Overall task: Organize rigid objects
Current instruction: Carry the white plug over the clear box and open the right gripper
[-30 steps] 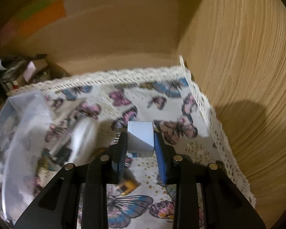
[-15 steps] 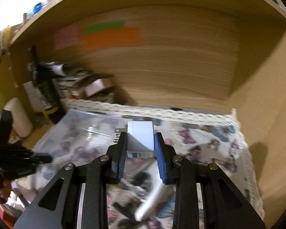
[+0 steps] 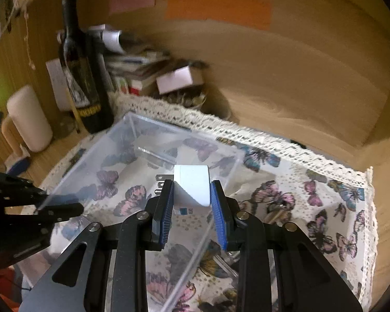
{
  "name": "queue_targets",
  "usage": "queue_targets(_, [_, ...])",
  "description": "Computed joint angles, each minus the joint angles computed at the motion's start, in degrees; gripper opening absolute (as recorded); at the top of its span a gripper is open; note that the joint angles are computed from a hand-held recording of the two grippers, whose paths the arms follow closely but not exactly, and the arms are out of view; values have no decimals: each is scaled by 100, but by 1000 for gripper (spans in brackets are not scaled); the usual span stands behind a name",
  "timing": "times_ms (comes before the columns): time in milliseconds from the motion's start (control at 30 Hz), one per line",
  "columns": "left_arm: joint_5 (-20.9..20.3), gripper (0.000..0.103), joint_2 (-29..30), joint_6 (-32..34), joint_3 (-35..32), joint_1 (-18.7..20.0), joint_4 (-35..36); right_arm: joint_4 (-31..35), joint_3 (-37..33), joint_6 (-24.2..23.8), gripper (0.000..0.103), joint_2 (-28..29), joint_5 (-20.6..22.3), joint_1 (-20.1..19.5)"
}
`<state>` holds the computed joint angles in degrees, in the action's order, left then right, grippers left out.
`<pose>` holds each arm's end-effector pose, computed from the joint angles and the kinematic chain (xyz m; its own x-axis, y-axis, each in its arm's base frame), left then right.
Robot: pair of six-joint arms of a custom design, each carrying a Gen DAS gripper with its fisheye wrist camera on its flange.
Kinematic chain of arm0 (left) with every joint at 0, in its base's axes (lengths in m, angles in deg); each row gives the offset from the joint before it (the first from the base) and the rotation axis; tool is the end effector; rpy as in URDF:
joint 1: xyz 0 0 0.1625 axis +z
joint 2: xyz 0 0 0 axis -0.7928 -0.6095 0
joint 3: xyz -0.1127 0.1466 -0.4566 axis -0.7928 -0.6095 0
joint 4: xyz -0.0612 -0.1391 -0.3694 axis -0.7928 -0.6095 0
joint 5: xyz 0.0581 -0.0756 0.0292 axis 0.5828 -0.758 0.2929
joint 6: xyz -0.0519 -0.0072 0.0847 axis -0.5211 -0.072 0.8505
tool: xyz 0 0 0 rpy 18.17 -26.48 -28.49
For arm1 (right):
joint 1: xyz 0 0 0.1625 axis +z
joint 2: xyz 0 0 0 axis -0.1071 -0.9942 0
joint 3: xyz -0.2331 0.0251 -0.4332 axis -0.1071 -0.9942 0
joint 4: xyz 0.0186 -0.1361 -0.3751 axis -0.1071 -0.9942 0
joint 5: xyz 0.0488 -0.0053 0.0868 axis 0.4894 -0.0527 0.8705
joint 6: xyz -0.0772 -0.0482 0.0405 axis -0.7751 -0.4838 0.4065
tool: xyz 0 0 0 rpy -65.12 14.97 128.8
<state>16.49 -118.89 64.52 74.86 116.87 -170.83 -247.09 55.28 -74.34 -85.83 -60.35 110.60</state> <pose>-0.0904 -0.6571 0.1907 -0.7531 0.1010 -0.6501 0.3932 0.8613 -0.3217 0.2727 -0.6989 0.0138 -0.5863 -0.4741 0.6569 -0.7566 0.6102 -0.2349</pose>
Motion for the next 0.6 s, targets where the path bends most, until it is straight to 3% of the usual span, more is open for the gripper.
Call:
queue_targets(267, [4, 10, -6, 16, 13, 2, -13, 567, -221, 85, 26, 92, -126, 16])
queue_targets(467, [6, 10, -4, 18, 11, 4, -23, 304, -124, -22, 27, 57, -77, 48])
queue_targets(600, [41, 10, 13, 52, 11, -2, -64, -108, 113, -63, 36, -93, 21, 69])
